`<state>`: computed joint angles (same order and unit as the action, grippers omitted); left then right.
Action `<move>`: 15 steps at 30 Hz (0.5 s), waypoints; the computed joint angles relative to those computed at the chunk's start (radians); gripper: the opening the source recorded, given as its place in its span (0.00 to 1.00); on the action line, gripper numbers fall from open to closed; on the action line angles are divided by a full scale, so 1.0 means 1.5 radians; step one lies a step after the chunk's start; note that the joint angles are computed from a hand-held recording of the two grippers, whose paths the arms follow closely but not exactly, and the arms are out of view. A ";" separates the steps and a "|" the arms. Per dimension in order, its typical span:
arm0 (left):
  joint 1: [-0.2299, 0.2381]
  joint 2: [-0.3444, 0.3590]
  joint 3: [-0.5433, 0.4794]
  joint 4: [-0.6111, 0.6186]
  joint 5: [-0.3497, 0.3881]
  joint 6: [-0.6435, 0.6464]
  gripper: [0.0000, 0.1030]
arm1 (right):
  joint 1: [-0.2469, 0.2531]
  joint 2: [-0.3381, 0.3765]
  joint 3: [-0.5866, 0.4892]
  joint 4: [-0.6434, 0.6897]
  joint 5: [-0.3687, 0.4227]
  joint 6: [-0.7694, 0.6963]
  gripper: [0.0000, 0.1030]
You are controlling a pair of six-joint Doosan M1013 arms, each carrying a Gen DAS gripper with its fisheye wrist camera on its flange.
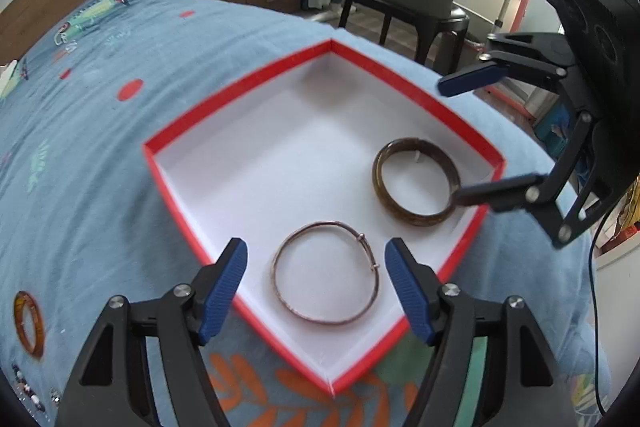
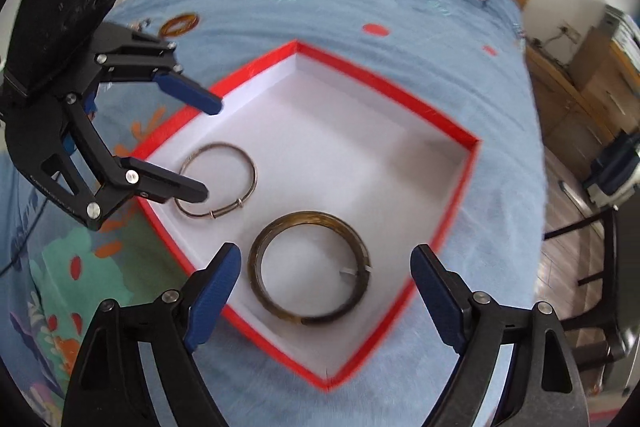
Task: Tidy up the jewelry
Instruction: 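Carry both bangles into the red box and open both tools to release, then withdraw both tools from the box back toward the remaining jewelry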
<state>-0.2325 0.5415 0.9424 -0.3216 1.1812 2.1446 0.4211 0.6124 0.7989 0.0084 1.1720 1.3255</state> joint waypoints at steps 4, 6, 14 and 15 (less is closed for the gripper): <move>0.012 -0.034 0.029 0.000 -0.022 -0.021 0.68 | 0.007 -0.040 0.042 -0.028 -0.027 0.059 0.84; 0.025 -0.059 0.055 0.006 -0.032 -0.042 0.68 | 0.012 -0.057 0.057 -0.036 -0.031 0.082 0.84; 0.117 -0.171 0.187 0.035 -0.056 -0.085 0.68 | 0.061 -0.126 0.126 -0.086 -0.094 0.203 0.84; 0.138 -0.187 0.205 0.041 -0.057 -0.088 0.68 | 0.068 -0.131 0.131 -0.094 -0.100 0.215 0.83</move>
<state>-0.0262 0.2609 1.2504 -0.2597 1.0961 2.0119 0.5224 0.4164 0.9954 -0.1323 1.0219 1.6481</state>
